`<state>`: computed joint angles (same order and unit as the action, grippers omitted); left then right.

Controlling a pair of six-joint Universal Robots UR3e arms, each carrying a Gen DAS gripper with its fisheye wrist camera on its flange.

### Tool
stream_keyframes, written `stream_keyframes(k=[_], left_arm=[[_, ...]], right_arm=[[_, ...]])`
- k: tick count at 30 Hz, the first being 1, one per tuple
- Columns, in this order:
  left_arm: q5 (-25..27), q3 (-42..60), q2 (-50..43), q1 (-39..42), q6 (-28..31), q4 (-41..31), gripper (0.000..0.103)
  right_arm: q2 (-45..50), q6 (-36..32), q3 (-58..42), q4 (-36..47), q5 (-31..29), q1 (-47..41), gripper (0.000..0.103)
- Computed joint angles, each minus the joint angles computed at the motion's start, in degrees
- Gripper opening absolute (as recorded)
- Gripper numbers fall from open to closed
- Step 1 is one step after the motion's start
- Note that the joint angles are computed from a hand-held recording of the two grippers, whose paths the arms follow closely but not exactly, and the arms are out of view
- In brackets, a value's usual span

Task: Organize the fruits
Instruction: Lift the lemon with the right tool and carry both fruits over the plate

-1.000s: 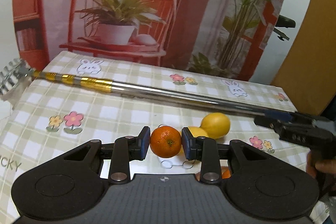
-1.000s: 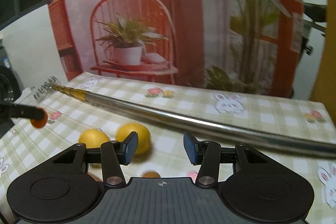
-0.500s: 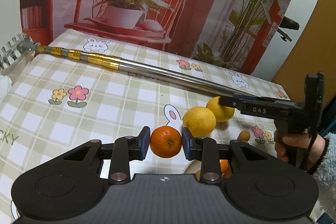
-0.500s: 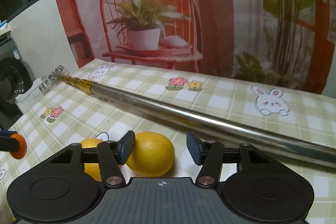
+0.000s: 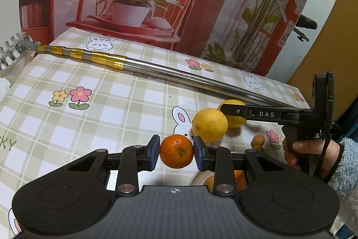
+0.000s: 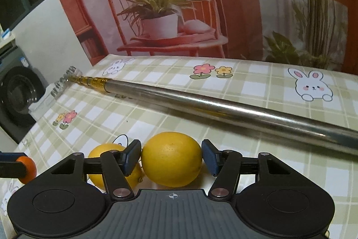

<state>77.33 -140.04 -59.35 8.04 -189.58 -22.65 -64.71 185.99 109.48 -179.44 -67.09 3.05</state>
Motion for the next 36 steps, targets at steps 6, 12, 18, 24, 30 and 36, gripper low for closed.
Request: stream_keyframes(k=[6,12,18,24,30,36], left_arm=[[-0.57,-0.33,0.1,-0.13,0.21,-0.03,0.034],[-0.84,-0.86,0.52,-0.54,0.52,-0.51,0.034],[-1.6,-0.96,1.69,0.04,1.1,-1.93,0.034],[-1.78,-1.46,4.24,-0.18,1.68,-4.3,0.034],[-2.14,-1.79,6.62,-0.09,2.29,-6.77,0.034],[-2.11,-2.11,8.18,0.07,2.44,-8.16,0.034]], right_arm=[[-1.06,1.43,1.7,0.06,1.62,-1.32,0.056],[-1.46,2.84,2.52,0.84,3.71,-2.49,0.056],[-3.38,1.93,3.47,2.56,3.01,-2.11,0.056],[-5.23,2.08,6.01,2.34,4.11,-3.13,0.056],[-7.72,-0.72,7.18,3.57,1.24,-1.44,0.055],[-9.88,-6.04,5.15,8.77,-3.95,2.18,0.055]])
